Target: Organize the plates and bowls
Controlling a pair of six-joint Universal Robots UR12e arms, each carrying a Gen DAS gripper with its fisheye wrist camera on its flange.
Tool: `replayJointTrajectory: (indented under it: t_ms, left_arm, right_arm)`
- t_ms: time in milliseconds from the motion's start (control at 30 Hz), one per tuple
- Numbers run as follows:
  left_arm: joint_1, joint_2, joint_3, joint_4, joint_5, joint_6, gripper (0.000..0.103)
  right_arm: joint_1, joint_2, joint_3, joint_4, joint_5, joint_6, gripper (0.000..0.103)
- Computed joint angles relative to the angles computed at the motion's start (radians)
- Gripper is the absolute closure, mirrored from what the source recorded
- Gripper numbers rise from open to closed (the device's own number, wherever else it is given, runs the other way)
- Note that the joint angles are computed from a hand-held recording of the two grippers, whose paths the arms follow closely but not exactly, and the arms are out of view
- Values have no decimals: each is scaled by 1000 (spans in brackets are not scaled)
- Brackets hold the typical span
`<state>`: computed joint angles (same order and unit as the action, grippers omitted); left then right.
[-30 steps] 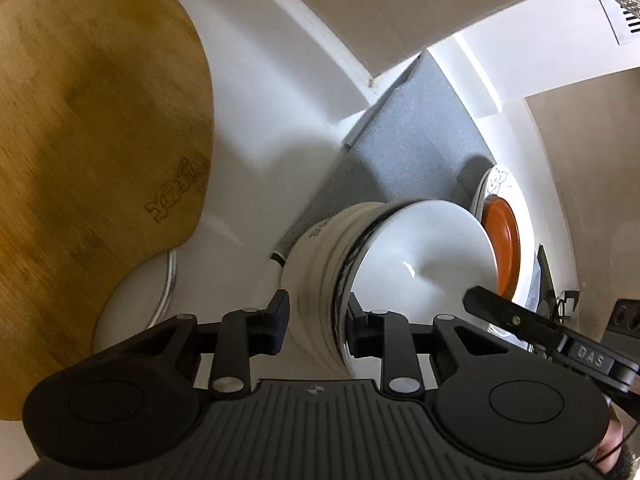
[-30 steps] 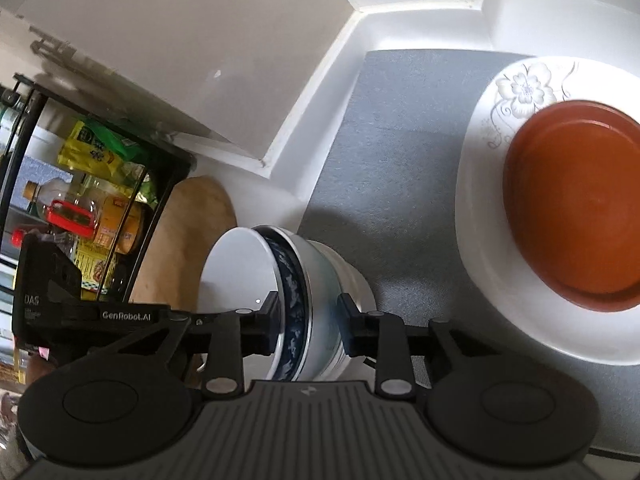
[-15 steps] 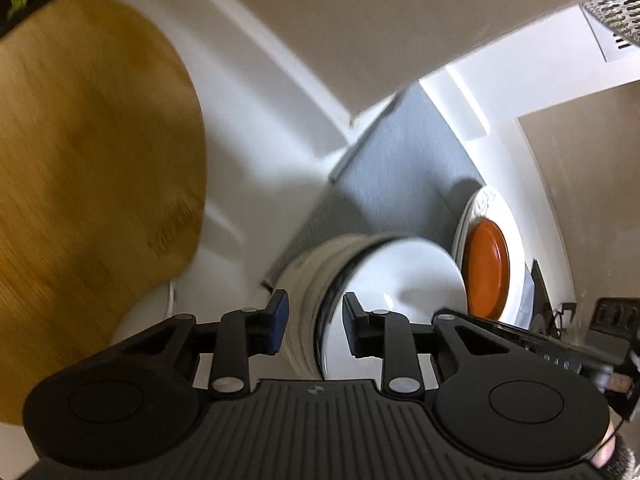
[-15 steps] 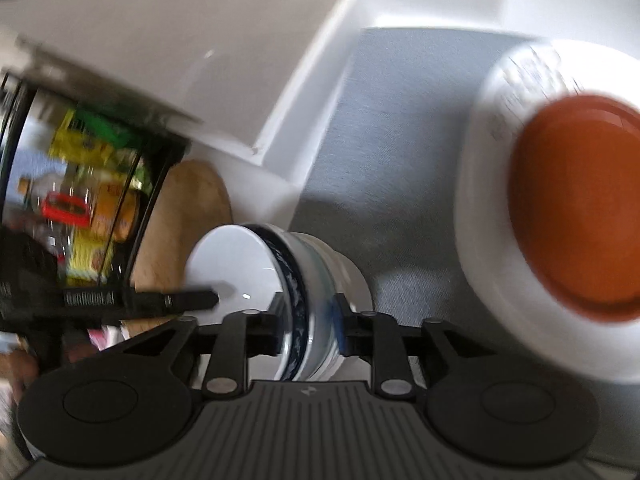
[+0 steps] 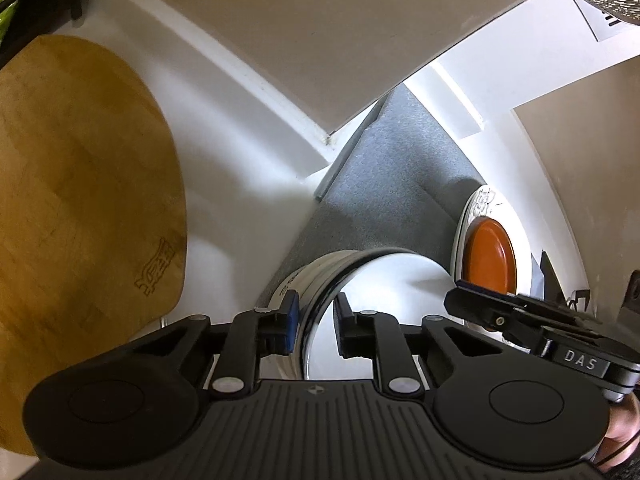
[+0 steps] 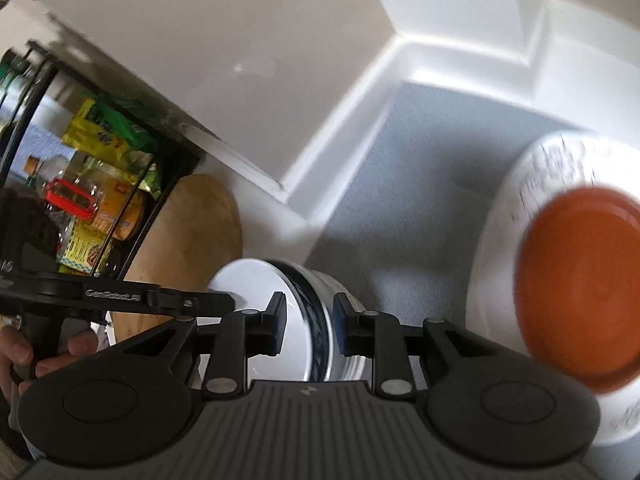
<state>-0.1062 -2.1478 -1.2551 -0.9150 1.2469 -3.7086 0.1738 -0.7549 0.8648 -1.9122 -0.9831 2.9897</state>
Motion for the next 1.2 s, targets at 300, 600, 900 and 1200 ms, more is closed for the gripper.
replayJointTrajectory:
  t_ms: [300,600,900,1200]
  left_arm:
    - [2,-16,25,-35,-7,8,84]
    - [-2,-13,27,-42,8,-2,84]
    - [-7,44,-66,27,-8,6,83]
    - [-13,40,-63,23,-2,-12,82]
  right_arm:
    - [-7,58,-89,100,25,-11,87]
    - [-5,20,-4,21,13,48,81]
    - [-23,-55,117,6,38,83,72]
    - [-34,-75,179,-53,78,127,71]
